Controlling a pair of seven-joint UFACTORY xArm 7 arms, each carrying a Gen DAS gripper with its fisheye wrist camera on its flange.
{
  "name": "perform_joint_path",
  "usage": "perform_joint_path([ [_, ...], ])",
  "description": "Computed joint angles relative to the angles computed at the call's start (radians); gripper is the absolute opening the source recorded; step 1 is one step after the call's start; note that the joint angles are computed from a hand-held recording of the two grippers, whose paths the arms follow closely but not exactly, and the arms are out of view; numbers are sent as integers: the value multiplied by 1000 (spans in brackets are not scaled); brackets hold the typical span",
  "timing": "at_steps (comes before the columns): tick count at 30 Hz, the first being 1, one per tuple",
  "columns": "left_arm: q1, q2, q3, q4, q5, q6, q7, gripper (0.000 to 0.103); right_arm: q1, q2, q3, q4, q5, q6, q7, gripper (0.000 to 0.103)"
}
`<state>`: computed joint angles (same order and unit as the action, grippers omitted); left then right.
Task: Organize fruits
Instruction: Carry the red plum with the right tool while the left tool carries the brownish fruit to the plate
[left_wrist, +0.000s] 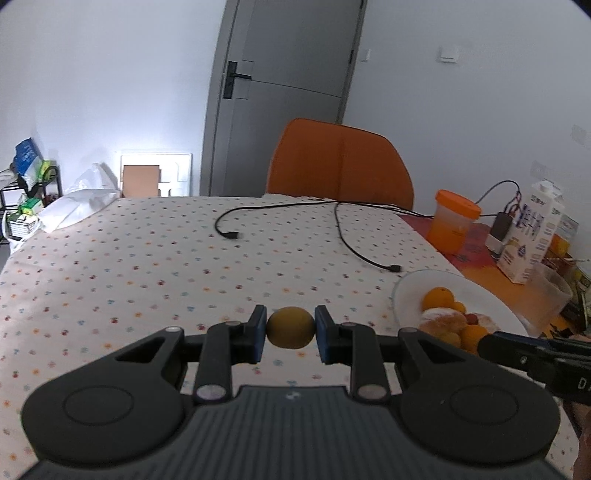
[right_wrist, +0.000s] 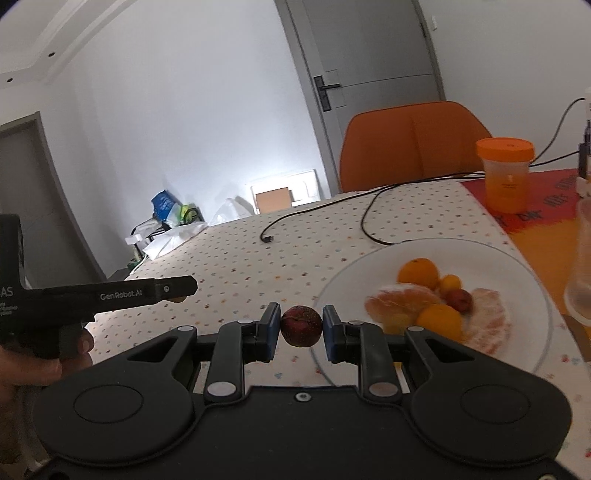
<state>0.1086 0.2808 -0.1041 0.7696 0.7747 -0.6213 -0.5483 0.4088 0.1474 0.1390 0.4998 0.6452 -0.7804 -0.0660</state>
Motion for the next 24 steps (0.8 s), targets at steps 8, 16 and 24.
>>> perform_joint_path([
  [8, -22, 1, -16, -9, 14, -3, -1, 26, -3, -21, 0, -40, 57, -24, -12, 23],
  [16, -46, 10, -30, -2, 34, -2, -7, 26, -11, -29, 4, -76, 90, -45, -8, 23],
  [24, -77, 24, -50, 16, 57, 13, 3, 26, -19, -32, 4, -118, 108, -97, 24, 44],
])
